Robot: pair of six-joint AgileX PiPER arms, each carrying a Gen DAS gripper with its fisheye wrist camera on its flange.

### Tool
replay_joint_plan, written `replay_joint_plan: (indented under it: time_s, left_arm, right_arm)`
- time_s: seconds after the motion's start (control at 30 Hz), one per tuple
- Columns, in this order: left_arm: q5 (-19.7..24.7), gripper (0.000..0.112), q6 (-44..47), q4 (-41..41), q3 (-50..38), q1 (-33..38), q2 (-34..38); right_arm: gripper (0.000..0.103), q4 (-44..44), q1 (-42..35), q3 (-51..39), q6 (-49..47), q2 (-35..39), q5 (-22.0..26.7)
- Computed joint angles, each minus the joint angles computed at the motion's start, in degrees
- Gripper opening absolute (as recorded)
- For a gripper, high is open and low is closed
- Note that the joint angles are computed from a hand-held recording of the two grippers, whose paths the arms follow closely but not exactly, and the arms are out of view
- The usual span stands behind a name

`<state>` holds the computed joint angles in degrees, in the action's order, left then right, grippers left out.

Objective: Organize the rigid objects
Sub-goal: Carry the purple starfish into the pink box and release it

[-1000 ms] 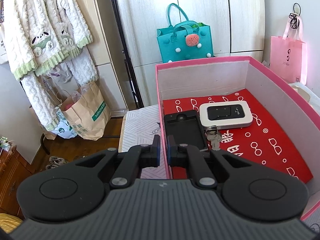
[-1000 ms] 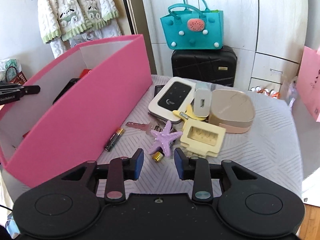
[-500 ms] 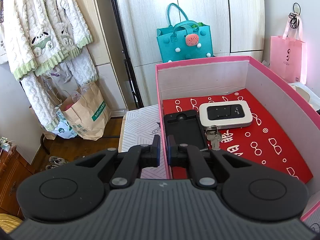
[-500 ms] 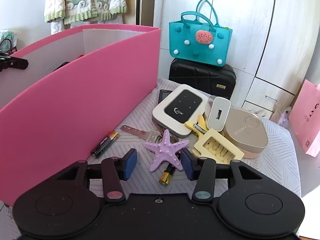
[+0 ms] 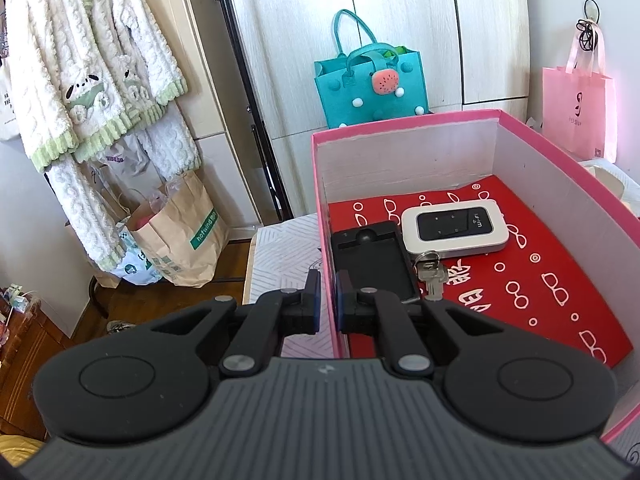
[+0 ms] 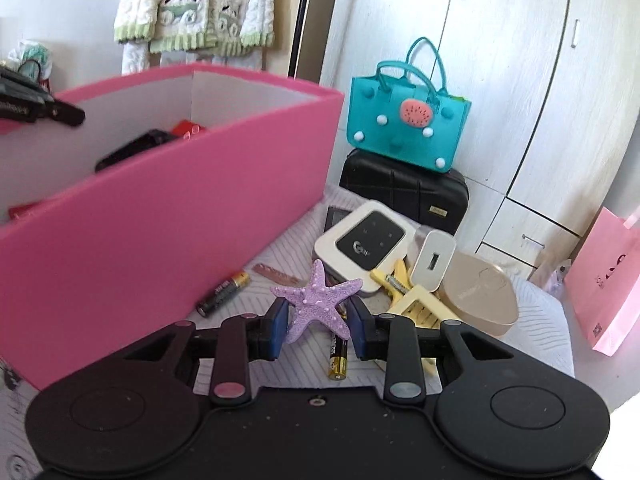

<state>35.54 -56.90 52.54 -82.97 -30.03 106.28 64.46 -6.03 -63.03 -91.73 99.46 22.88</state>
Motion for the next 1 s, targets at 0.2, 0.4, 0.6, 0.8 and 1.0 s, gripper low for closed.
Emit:
replay_joint_plan:
  time_s: [0.2,0.4,0.6,0.8,1.0]
  left_arm:
    - [-1.20,0.008,-0.52,-0.29,0.91,0.64,-0.76]
    - [-2.07,0.008,0.91,-1.59,1.32,1.18,-1.18]
    - [-3.18,0.008,-1.10,-0.43,2.34,1.41,-1.67]
    - [-3.33,0.008,-0.22,-1.06,2.43,1.48,-1.79]
    - [-3.13,0.008,-1.60,-0.65,2.22,1.53,-1.57]
  right_arm:
    - [0.036,-12.76,-1.15,-3.68,18.22,-3.22,4.50]
    - [0.037,-8.23,-3.48,-9.31,18.31,-5.95,15.08]
    - [0.037,-15.12,1.06,-25.98,28.19,1.56,33.02]
    - [0.037,-30.35,11.33,-44.31,41.18,14.43,40.05]
    - [0.037,-41.24,16.24,-58.79,48.53,25.20,46.02]
